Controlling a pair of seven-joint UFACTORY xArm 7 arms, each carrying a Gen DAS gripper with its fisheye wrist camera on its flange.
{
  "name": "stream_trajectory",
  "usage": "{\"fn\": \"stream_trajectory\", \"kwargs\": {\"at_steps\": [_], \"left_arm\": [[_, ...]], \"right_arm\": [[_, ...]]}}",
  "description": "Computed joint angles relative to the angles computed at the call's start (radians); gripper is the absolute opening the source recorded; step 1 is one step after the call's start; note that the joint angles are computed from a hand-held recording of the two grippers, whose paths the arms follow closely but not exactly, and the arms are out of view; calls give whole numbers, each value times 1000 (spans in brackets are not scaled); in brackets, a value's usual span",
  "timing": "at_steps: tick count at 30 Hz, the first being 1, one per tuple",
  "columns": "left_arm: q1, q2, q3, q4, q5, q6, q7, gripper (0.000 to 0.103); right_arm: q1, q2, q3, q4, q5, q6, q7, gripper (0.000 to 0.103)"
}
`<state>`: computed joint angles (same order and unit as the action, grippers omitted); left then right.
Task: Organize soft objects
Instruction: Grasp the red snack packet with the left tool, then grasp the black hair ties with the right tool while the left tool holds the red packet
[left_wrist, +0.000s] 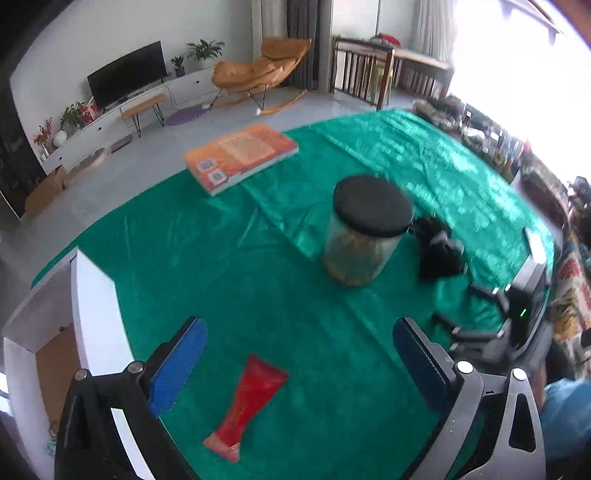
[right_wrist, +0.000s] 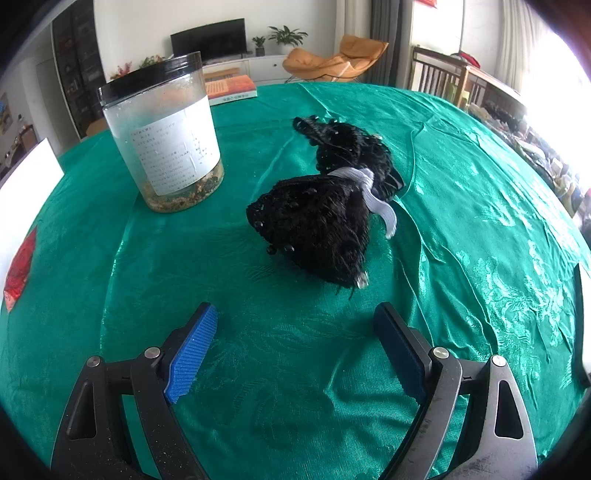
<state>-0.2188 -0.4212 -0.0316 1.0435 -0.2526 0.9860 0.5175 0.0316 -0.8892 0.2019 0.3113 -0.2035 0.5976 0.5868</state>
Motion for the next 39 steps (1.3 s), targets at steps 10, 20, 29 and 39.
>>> {"fn": "stream_trajectory", "kwargs": {"at_steps": [10, 20, 29, 39], "left_arm": [[126, 83, -82, -156, 349, 34, -228, 100], [94, 235, 17, -30, 3, -14, -272, 42], [94, 145, -21, -134, 121, -133, -248, 90], [78, 99, -26, -237, 208, -221, -319, 80]], "right_arm": [[1, 1, 0, 1, -1, 0, 2, 89], [1, 0, -1, 1, -1, 1, 2, 89], [3, -1, 0, 1, 0, 2, 5, 89], [-26, -50, -252, 29, 203, -58, -80, 89]]}}
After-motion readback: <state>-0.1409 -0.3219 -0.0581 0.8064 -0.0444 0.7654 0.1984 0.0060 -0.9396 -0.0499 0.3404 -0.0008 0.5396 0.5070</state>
